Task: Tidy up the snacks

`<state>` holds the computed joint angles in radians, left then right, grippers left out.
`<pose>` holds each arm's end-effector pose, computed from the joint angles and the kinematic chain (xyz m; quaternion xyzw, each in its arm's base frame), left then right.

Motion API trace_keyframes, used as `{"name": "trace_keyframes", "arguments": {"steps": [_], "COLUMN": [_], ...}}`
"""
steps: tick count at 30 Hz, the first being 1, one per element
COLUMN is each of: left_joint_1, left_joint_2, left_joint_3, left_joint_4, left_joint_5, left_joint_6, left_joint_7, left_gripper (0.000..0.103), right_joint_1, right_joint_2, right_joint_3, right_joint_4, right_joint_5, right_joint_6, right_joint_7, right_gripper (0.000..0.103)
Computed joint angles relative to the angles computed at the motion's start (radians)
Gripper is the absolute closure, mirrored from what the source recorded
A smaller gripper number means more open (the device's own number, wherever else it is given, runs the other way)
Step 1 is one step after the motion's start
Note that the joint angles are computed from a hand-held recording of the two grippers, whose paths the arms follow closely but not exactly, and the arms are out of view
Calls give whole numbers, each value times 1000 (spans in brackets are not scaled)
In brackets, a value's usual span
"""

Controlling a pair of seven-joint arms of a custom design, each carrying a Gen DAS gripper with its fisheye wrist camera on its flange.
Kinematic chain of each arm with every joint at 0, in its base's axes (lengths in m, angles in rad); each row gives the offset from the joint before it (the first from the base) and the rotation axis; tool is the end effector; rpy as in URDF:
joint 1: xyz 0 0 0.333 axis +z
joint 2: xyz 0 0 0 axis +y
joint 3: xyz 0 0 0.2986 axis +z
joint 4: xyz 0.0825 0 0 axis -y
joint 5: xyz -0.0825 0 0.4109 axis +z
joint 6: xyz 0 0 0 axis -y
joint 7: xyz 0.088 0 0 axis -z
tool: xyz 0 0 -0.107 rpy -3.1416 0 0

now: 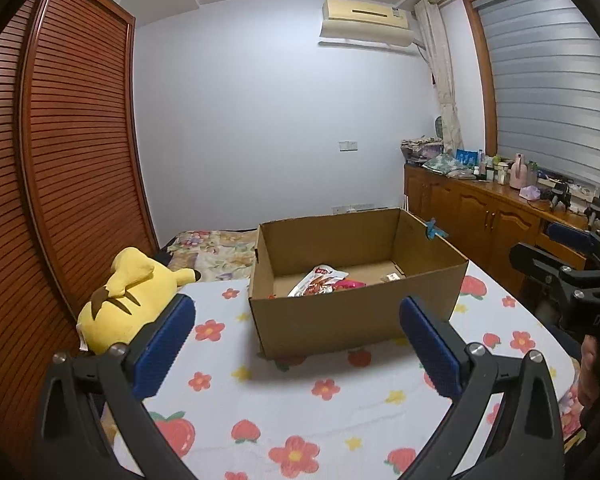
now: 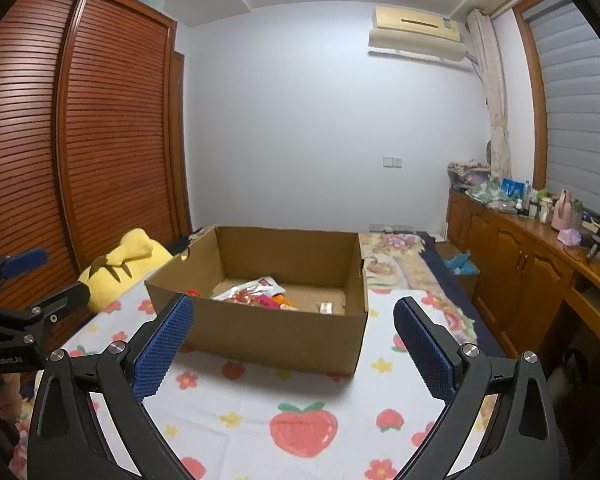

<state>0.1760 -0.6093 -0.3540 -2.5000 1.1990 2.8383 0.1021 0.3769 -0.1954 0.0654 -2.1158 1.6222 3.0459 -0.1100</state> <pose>0.4334 -0.1404 0.5249 -0.6448 0.5166 -0.3270 0.4588 0.5238 0.1647 0.5363 -0.7187 0.3904 -0.2934 0.4949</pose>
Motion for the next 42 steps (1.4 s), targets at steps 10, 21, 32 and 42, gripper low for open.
{"name": "trace_keyframes", "arguments": {"steps": [10, 21, 32, 42], "left_joint_1": [-8, -4, 1, -2], "left_joint_2": [-24, -32, -33, -36], "left_joint_3": [-9, -12, -17, -20], "left_joint_4": [-29, -42, -44, -46], "left_joint_5": [-18, -23, -23, -26], "left_joint_6": [-9, 0, 5, 2], "left_joint_7": [-12, -20, -25, -26], "left_gripper": [0, 0, 0, 0], "right_joint_1": [-4, -10, -13, -15], "right_joint_2": [-21, -28, -42, -42], "right_joint_3": [8, 13, 10, 11], "right_joint_4": [-24, -31, -49, -48], "right_joint_5": [40, 55, 44, 56], "right_joint_6": [9, 10, 8, 9], "right_joint_7": [-36, -51, -38, -49], "right_gripper": [1, 1, 1, 1]}}
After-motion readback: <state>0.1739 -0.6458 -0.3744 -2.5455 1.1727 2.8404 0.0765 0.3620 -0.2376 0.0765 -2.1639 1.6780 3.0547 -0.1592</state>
